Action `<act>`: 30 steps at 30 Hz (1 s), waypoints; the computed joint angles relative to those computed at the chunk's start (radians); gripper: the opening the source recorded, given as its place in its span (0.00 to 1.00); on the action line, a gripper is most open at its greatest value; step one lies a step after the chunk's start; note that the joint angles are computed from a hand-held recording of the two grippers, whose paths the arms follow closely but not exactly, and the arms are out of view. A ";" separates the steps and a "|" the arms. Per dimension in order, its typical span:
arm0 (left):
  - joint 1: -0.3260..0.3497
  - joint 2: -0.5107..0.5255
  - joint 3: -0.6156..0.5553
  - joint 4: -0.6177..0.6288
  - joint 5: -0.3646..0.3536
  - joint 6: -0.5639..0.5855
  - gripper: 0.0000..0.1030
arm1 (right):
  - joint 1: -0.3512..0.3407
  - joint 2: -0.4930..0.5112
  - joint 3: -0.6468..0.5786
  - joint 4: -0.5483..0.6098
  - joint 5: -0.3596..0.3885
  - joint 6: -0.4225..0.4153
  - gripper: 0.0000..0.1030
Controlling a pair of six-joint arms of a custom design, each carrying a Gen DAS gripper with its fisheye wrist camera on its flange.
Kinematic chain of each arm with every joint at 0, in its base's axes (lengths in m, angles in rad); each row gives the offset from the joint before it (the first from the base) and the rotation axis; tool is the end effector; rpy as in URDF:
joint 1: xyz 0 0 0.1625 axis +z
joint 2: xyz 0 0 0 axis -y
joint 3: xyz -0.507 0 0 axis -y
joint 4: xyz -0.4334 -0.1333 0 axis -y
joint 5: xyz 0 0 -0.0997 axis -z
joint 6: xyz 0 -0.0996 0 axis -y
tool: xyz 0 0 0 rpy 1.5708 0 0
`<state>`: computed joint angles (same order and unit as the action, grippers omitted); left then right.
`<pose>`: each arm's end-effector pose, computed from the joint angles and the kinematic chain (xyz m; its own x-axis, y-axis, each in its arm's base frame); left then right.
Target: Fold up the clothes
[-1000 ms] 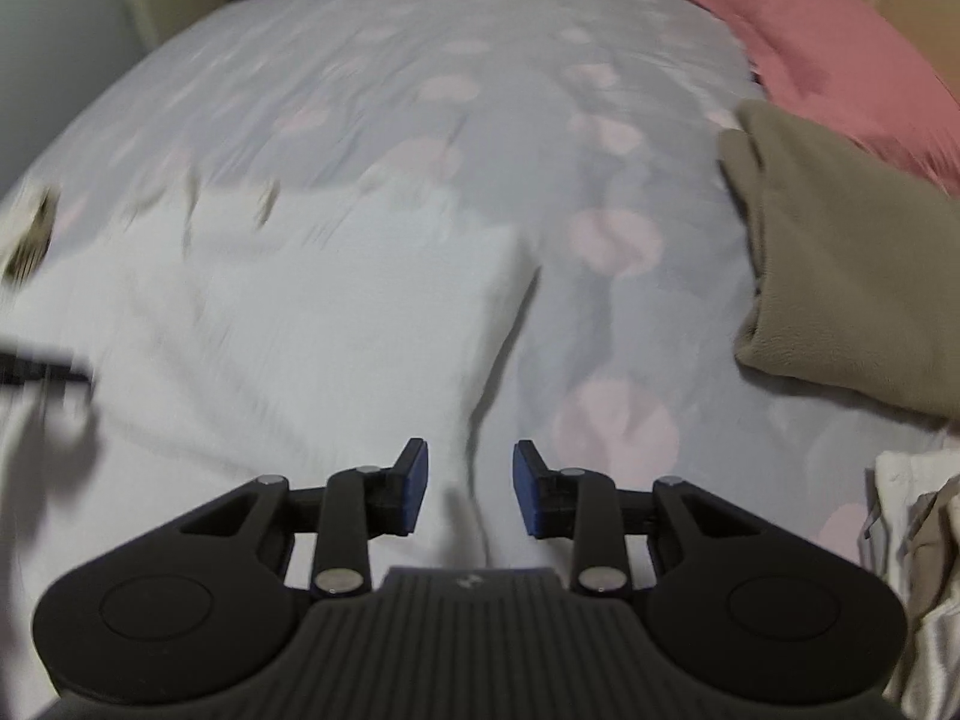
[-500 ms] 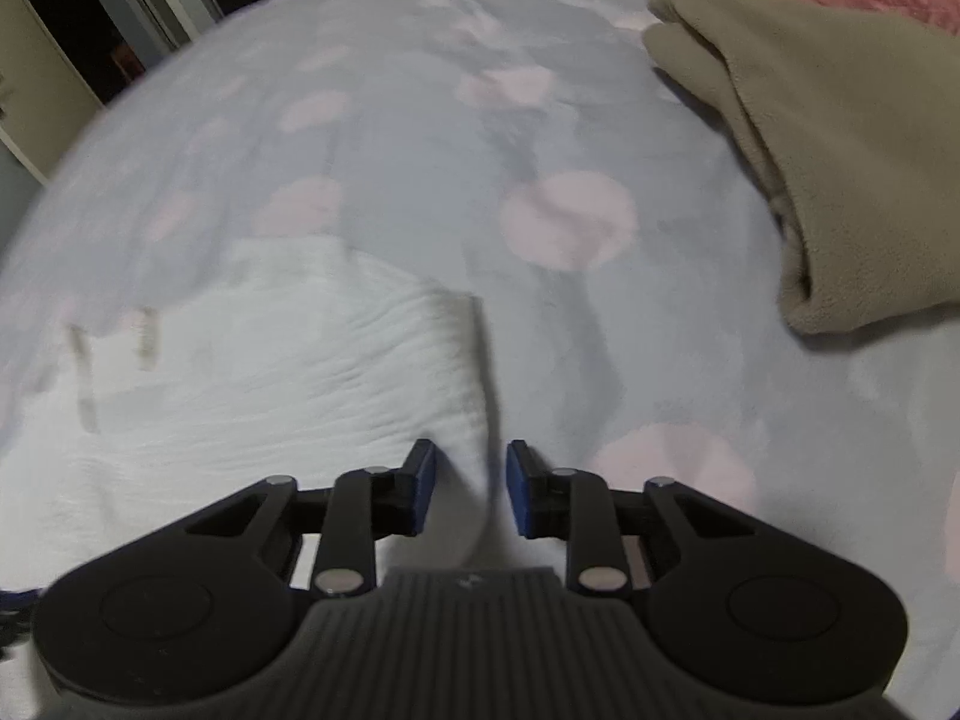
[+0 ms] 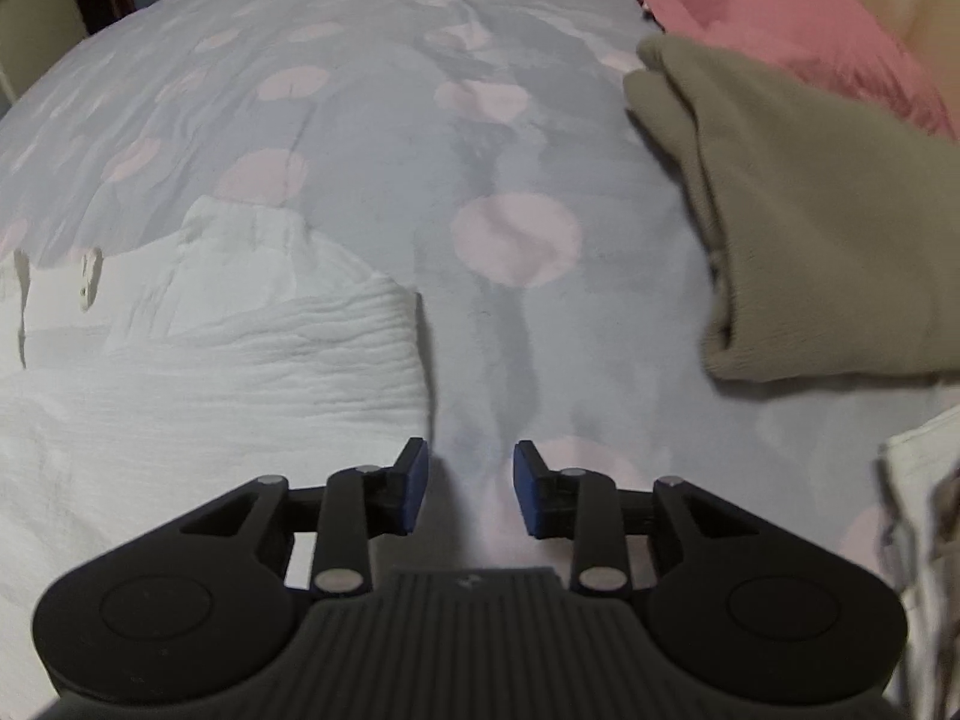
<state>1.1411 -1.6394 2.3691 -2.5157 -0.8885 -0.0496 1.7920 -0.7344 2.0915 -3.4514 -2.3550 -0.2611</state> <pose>0.0107 -0.4473 0.3252 -0.7809 0.1566 -0.6047 0.3687 0.8970 -0.2438 0.1908 -0.5616 0.0675 -0.6931 -0.0354 0.7200 -0.3819 0.8652 -0.3251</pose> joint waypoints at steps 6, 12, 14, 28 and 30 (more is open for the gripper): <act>0.006 -0.150 0.003 0.061 0.064 -0.035 0.23 | 0.054 -0.036 0.054 0.004 -0.008 -0.013 0.43; 0.037 -0.325 -0.018 0.101 0.146 -0.062 0.43 | 0.111 -0.110 0.128 0.080 0.134 0.123 0.53; 0.061 -0.371 -0.033 0.111 0.178 -0.098 0.43 | 0.130 -0.121 0.152 0.083 0.153 0.150 0.58; 0.365 -0.444 -0.065 -0.174 0.098 -0.079 0.50 | 0.185 -0.077 0.230 -0.007 0.059 0.125 0.67; 0.416 -0.421 -0.072 -0.213 0.061 -0.091 0.50 | 0.191 -0.076 0.235 -0.011 0.082 0.134 0.67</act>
<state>1.5573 -2.0608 2.2966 -2.7285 -0.8273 -0.1407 1.9826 -0.8103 2.3260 -3.4620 -2.2727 -0.1272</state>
